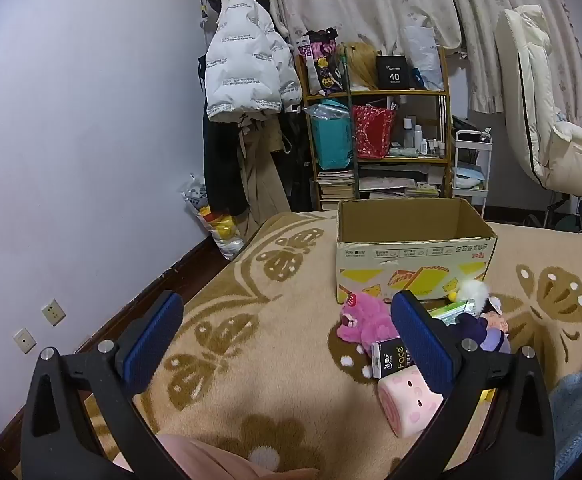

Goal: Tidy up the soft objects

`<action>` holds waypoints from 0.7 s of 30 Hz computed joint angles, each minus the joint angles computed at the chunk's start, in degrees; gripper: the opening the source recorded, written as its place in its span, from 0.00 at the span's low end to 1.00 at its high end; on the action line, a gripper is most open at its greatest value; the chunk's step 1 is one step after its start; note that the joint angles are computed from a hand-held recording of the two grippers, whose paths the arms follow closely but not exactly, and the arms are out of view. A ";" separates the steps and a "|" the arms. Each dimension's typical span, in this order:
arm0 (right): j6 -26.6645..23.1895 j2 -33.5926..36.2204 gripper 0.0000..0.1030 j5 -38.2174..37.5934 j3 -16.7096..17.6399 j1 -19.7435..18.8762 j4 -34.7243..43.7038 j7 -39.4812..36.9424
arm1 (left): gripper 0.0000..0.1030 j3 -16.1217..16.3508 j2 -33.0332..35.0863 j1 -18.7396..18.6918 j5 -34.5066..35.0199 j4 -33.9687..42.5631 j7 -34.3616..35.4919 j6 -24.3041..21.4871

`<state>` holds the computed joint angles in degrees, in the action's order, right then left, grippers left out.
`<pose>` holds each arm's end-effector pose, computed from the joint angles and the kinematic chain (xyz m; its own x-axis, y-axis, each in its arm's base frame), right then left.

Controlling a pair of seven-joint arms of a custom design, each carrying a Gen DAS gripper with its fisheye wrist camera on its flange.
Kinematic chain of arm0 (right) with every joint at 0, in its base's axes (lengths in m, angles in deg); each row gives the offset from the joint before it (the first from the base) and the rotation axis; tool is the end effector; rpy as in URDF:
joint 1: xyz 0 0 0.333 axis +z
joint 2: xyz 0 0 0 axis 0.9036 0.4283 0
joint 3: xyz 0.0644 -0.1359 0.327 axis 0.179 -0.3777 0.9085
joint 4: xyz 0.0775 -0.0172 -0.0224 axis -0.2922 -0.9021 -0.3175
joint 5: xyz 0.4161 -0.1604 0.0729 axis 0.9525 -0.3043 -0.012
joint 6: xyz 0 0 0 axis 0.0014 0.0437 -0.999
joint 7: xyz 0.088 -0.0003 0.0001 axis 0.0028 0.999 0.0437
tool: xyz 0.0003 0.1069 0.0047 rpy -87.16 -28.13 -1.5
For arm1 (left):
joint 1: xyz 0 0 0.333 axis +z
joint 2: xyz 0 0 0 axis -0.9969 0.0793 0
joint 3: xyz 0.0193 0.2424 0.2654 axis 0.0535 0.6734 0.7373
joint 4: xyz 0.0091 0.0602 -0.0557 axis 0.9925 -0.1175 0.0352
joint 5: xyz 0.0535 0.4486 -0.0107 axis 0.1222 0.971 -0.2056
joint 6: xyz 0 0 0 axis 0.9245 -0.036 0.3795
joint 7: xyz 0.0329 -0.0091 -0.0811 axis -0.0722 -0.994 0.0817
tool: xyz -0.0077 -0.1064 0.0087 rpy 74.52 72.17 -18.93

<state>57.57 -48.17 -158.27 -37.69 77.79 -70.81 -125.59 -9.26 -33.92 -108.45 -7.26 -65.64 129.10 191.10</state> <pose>0.4359 0.1772 0.4598 -0.5568 -0.8305 -0.0174 -0.2733 0.2030 -0.9403 0.5559 -0.3185 0.4551 -0.5028 -0.8515 -0.1488 -0.3224 0.3445 -0.8817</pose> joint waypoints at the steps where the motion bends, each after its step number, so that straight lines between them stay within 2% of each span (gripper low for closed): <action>1: 0.00 0.00 1.00 0.00 -0.01 0.01 0.00 0.00 | 1.00 0.15 -0.04 -0.16 -0.32 0.06 0.19 -0.28; 7: 0.15 -0.01 1.00 -0.03 -0.04 0.01 -0.01 0.29 | 1.00 0.92 -0.07 -1.59 -2.32 0.08 2.78 -0.15; 21: 0.32 -0.02 1.00 0.01 -0.09 0.02 -0.09 0.26 | 1.00 -0.37 0.19 0.22 0.36 -0.16 0.95 0.46</action>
